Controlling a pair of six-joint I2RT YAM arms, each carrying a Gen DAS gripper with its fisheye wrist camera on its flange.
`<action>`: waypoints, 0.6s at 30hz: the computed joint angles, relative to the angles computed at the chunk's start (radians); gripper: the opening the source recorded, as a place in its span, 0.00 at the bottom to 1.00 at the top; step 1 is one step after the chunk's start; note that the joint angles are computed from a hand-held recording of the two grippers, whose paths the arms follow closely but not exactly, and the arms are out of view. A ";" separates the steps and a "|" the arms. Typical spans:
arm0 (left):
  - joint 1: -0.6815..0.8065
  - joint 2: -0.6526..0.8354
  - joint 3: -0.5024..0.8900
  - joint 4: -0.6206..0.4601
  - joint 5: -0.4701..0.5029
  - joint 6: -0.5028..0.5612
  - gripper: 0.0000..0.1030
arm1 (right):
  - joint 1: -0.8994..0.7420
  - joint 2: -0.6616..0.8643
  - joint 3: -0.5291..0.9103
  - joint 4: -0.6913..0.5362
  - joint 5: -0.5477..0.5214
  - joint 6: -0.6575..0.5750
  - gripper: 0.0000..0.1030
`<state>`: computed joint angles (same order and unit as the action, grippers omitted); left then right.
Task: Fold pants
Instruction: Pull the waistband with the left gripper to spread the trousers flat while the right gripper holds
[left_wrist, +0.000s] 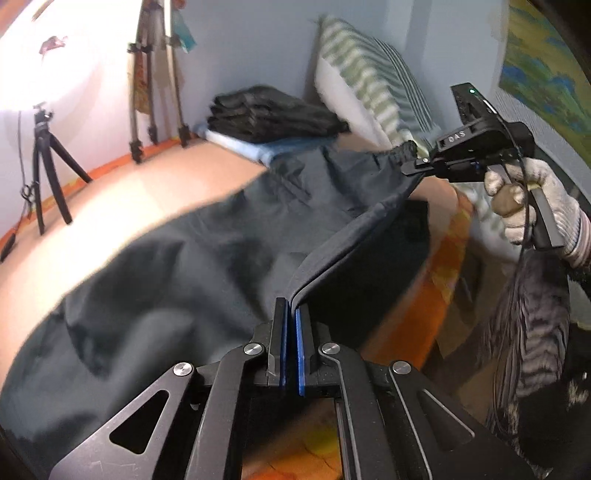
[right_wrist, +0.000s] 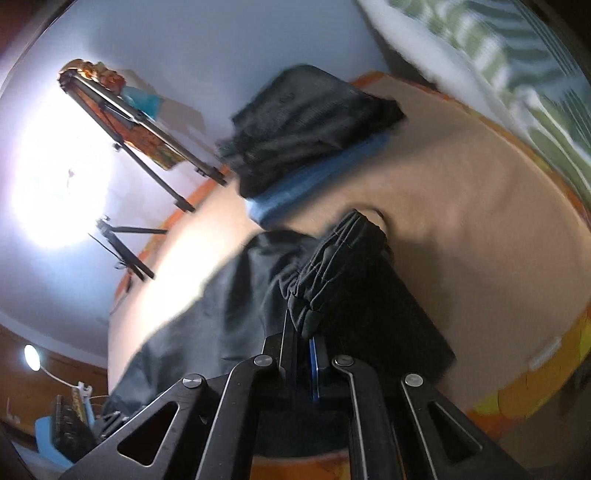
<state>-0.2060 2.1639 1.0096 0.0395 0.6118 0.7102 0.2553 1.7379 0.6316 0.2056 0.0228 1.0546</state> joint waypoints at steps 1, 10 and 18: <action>-0.002 0.000 -0.014 0.003 -0.008 0.012 0.02 | 0.009 0.004 -0.032 0.033 -0.005 0.025 0.02; 0.023 -0.032 -0.015 -0.120 0.036 0.049 0.06 | 0.028 0.150 -0.150 0.244 -0.104 0.067 0.12; -0.023 -0.086 0.026 -0.112 0.092 -0.049 0.22 | -0.059 -0.093 -0.305 0.196 -0.065 0.018 0.49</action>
